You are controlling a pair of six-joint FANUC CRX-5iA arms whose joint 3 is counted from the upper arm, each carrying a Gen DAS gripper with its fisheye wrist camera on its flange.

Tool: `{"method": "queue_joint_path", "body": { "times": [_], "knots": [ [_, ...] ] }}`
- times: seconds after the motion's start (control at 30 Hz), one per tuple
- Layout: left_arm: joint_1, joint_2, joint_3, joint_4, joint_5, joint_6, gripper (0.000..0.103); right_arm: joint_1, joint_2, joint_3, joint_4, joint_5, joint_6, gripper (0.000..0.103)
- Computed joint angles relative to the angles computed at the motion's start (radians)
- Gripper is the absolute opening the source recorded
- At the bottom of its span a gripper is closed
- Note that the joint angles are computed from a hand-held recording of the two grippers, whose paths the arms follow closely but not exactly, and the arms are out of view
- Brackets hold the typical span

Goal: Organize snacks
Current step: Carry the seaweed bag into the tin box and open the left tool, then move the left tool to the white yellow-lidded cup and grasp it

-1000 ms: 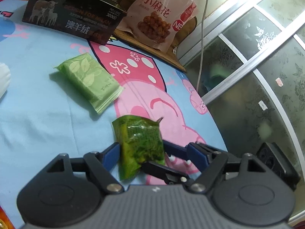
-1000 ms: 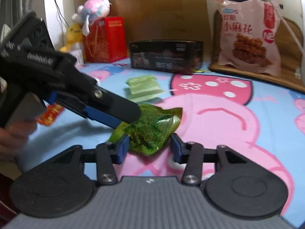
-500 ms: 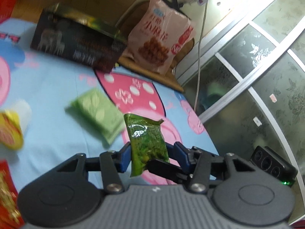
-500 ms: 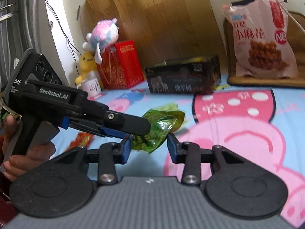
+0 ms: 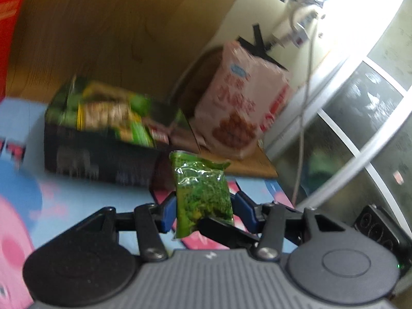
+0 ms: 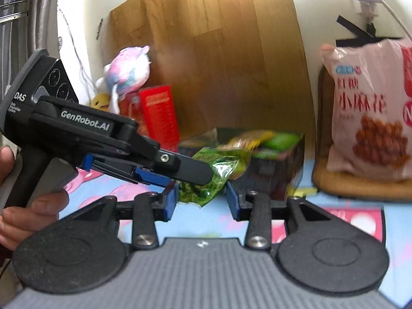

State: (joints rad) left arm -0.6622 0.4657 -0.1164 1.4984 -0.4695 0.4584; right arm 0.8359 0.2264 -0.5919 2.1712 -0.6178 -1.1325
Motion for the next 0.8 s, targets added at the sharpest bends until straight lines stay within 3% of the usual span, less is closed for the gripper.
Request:
{"method": "queue_joint_path", "body": {
  "times": [0.2,0.27,0.33,0.37,0.43,0.57,0.67,0.8],
  "knots": [
    [0.046,0.167,0.264,-0.24,-0.01,0.291,0.05,-0.11,0.063,0.069,0.06,0.033,0.015,0.046],
    [0.057,0.222,0.352,-0.328,-0.019,0.381,0.064,-0.082,0.108,0.091,-0.036,-0.046,0.134,0.059],
    [0.062,0.256,0.409,-0.404,-0.015,0.46,0.067,-0.038,0.156,0.107,-0.112,-0.17,0.234,0.077],
    [0.063,0.262,0.418,-0.415,-0.018,0.47,0.067,-0.028,0.166,0.101,-0.108,-0.212,0.219,0.082],
    [0.057,0.251,0.384,-0.336,-0.013,0.395,0.069,-0.041,0.16,0.07,-0.049,-0.238,0.136,0.083],
    [0.039,0.177,0.26,-0.169,0.03,0.227,0.069,-0.043,0.132,0.028,-0.046,-0.233,0.08,0.083],
    [0.018,0.084,0.119,0.018,0.063,0.046,0.069,-0.039,0.115,0.015,-0.042,-0.227,0.018,0.083],
    [-0.04,-0.072,-0.099,0.353,0.158,-0.284,0.074,-0.009,0.097,0.0,-0.041,-0.248,-0.038,0.087]
  ]
}}
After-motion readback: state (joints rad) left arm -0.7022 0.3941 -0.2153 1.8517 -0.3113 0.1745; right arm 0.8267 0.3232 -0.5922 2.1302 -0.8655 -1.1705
